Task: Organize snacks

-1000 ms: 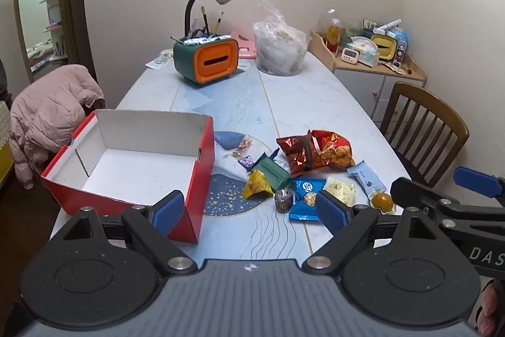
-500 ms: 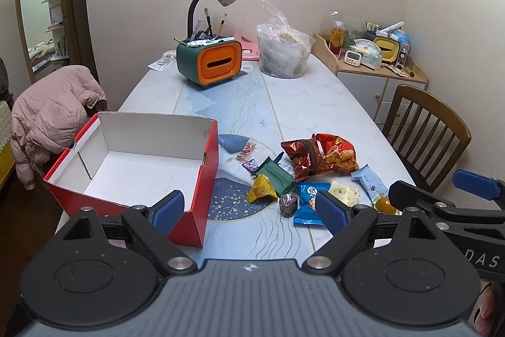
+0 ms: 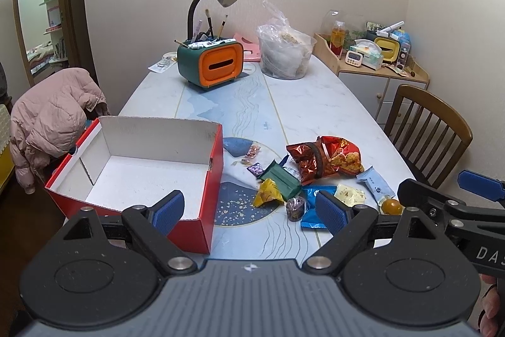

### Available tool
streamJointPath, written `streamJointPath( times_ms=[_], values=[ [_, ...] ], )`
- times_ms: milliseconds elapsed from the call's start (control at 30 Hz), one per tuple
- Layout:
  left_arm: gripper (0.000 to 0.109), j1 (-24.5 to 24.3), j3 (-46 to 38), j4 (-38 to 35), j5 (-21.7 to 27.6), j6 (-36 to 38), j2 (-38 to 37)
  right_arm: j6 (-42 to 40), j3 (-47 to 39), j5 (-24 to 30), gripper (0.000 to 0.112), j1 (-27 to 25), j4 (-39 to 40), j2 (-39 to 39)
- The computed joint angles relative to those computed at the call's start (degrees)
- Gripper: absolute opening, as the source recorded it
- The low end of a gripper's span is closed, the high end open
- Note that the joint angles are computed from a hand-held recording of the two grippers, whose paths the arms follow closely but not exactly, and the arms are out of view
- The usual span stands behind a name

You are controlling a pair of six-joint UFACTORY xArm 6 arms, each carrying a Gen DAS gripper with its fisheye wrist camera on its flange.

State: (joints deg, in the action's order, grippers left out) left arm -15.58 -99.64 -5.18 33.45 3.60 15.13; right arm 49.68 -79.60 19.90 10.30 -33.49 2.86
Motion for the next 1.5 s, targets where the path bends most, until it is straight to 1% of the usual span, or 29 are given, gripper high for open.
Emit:
streamJointPath(
  times_ms=[167, 300, 500, 533, 633, 833, 967, 1167, 1300, 1500],
  values=[
    [0.09, 0.2, -0.6, -0.9, -0.3, 1.2, 0.6, 1.9, -0.7, 0.5, 0.102, 0.1, -1.2, 0.5],
    [0.09, 1.1, -3.1, -2.8, 0.7, 3.7, 2.1, 2.4, -0.8, 0.7, 0.102, 0.3, -1.5, 0.5],
    [0.09, 1.4, -4.6, -3.3, 1.5, 4.3, 3.2, 3.6, -1.5, 1.5, 0.102, 0.7, -2.6, 0.9],
    [0.09, 1.2, -2.8, -3.1, 0.5, 4.1, 2.1, 3.8, -1.6, 1.6, 0.102, 0.8, -2.8, 0.9],
    [0.09, 1.3, -3.2, -3.3, 0.7, 4.4, 2.4, 4.2, -1.8, 2.0, 0.102, 1.1, -3.1, 1.1],
    [0.09, 1.7, -4.1, -5.9, 1.8, 7.3, 2.8, 4.2, -1.5, 1.7, 0.103, 0.7, -3.2, 0.8],
    [0.09, 2.1, -4.9, -8.4, 2.2, 10.4, 3.3, 6.0, -2.5, 3.0, 0.103, 1.4, -5.0, 1.3],
    [0.09, 3.3, -6.9, -12.6, 4.1, 15.0, 4.6, 8.7, -3.6, 4.8, 0.103, 2.3, -7.3, 1.9],
    [0.09, 3.2, -7.4, -14.4, 3.8, 17.5, 5.2, 11.4, -4.5, 6.7, 0.102, 3.1, -9.2, 2.3],
    [0.09, 4.2, -10.1, -18.4, 6.7, 21.6, 7.1, 14.3, -6.2, 10.2, 0.103, 4.6, -11.7, 3.2]
  ],
)
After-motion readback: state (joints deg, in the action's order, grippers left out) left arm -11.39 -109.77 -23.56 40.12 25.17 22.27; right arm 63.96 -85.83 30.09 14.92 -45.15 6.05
